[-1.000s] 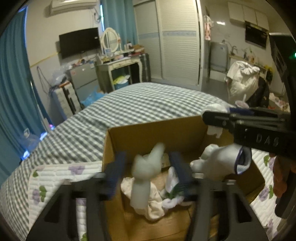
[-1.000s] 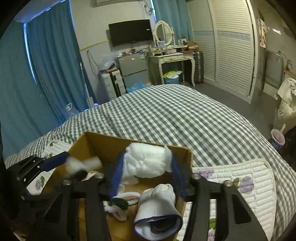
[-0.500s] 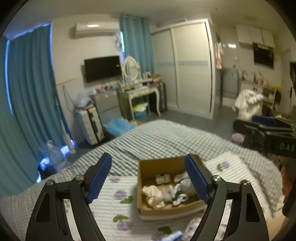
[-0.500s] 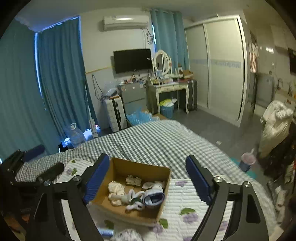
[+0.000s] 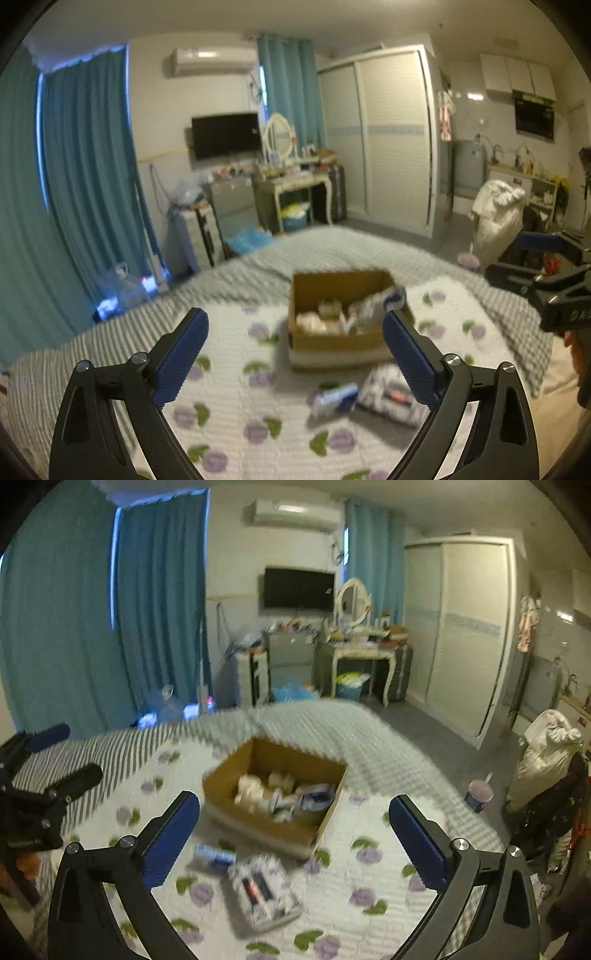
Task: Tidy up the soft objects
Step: 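Grasp the blue tissue pack with the left tool while the right tool grasps the floral tissue box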
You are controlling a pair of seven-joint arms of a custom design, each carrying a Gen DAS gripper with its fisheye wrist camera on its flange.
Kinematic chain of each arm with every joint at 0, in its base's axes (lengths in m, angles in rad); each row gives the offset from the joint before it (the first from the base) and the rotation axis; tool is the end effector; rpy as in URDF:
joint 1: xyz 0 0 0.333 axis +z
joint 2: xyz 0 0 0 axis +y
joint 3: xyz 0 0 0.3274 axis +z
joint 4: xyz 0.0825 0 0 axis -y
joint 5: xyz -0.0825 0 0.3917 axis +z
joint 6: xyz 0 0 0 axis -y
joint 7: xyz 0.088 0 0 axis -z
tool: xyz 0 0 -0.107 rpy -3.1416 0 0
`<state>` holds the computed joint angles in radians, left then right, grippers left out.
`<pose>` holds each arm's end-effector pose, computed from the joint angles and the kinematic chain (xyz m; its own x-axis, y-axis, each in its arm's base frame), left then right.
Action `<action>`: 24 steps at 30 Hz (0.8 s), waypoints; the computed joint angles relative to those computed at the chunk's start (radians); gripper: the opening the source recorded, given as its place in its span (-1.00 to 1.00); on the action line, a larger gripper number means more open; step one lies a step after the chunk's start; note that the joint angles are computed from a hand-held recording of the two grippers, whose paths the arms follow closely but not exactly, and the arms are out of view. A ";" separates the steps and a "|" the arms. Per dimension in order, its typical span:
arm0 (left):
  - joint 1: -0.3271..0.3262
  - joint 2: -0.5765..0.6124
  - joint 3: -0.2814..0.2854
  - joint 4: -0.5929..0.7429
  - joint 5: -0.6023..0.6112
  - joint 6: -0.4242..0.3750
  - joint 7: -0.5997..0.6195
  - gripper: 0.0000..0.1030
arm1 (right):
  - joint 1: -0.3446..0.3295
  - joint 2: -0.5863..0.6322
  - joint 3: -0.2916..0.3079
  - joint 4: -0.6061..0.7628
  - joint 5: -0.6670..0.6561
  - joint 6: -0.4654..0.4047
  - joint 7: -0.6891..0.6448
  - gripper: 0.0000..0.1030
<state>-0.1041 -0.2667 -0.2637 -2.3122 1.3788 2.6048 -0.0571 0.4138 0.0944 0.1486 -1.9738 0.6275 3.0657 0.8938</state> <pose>0.4611 -0.2072 0.4996 0.2286 -0.9684 -0.0998 -0.4609 -0.0174 -0.8873 0.5569 0.2918 0.5393 0.5862 -0.8101 0.0057 -0.4251 -0.3135 -0.8491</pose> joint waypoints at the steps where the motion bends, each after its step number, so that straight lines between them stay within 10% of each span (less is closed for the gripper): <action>1: 0.001 0.013 0.004 -0.014 -0.005 0.011 -0.015 0.88 | -0.001 0.015 0.006 -0.006 0.010 -0.002 -0.015 1.00; 11: -0.017 0.214 0.047 -0.021 -0.046 0.057 -0.057 0.88 | 0.113 0.291 -0.112 0.066 -0.250 -0.094 0.147 1.00; 21: -0.030 0.391 0.113 0.042 -0.064 0.142 -0.005 0.85 | 0.016 0.417 0.008 0.155 -0.175 -0.183 0.009 1.00; 24: -0.035 0.417 0.126 0.058 -0.076 0.156 0.025 0.85 | 0.065 0.431 -0.041 0.161 -0.207 -0.178 0.035 1.00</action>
<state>-0.1389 0.1507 -0.1372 -2.2544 1.3031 2.7606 -0.0326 0.4791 0.5255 0.1076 -1.8128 0.4205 2.8880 0.9292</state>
